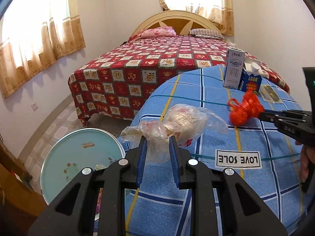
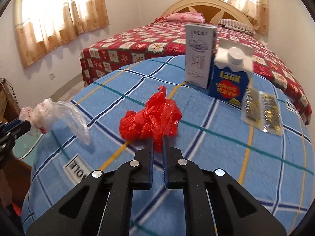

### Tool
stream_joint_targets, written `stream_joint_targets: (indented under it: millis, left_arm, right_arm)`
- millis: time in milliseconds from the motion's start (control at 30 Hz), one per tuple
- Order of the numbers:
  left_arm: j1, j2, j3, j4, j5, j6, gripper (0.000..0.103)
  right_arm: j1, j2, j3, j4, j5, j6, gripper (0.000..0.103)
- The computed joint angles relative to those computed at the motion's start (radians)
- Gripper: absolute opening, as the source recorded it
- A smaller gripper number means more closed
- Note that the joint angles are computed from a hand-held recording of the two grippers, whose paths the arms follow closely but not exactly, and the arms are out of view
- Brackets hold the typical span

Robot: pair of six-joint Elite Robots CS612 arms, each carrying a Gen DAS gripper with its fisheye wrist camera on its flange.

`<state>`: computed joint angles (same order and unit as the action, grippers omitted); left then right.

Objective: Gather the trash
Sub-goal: 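Grasp the clear plastic bag with the left tool while the right tool grasps the red bag, then carry the clear bag and red bag over the blue bin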

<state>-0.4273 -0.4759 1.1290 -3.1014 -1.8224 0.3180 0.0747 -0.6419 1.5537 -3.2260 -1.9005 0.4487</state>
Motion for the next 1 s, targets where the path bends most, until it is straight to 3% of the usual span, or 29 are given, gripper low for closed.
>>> stream_joint_targets:
  millis: [267, 500, 567, 600, 633, 867, 967, 1000]
  left_arm:
    - [0.007, -0.018, 0.025, -0.029, -0.006, -0.006, 0.023]
    - [0.015, -0.028, 0.046, -0.05, -0.001, 0.031, 0.023]
    - [0.016, -0.027, 0.049, -0.046, 0.005, 0.036, 0.023]
    - [0.017, -0.026, 0.049, -0.043, 0.007, 0.035, 0.023]
    - [0.018, -0.027, 0.051, -0.044, 0.009, 0.034, 0.023]
    - [0.016, -0.02, 0.053, -0.034, 0.02, 0.027, 0.023]
    - [0.015, -0.023, 0.06, -0.038, 0.017, 0.032, 0.023]
    - [0.015, -0.023, 0.061, -0.039, 0.016, 0.033, 0.023]
  right_arm:
    - [0.016, -0.023, 0.054, -0.08, -0.017, 0.024, 0.008]
    - [0.025, -0.048, 0.09, -0.042, -0.005, 0.03, 0.009]
    - [0.028, -0.05, 0.092, -0.024, -0.007, 0.028, 0.028]
    - [0.034, -0.049, 0.096, -0.034, -0.037, 0.03, 0.06]
    - [0.036, -0.049, 0.097, -0.036, -0.047, 0.031, 0.067]
    - [0.041, -0.038, 0.071, -0.041, -0.108, 0.035, 0.068]
    - [0.028, -0.027, 0.043, 0.027, -0.078, 0.042, 0.068]
    - [0.017, -0.022, 0.034, 0.056, -0.032, 0.047, 0.066]
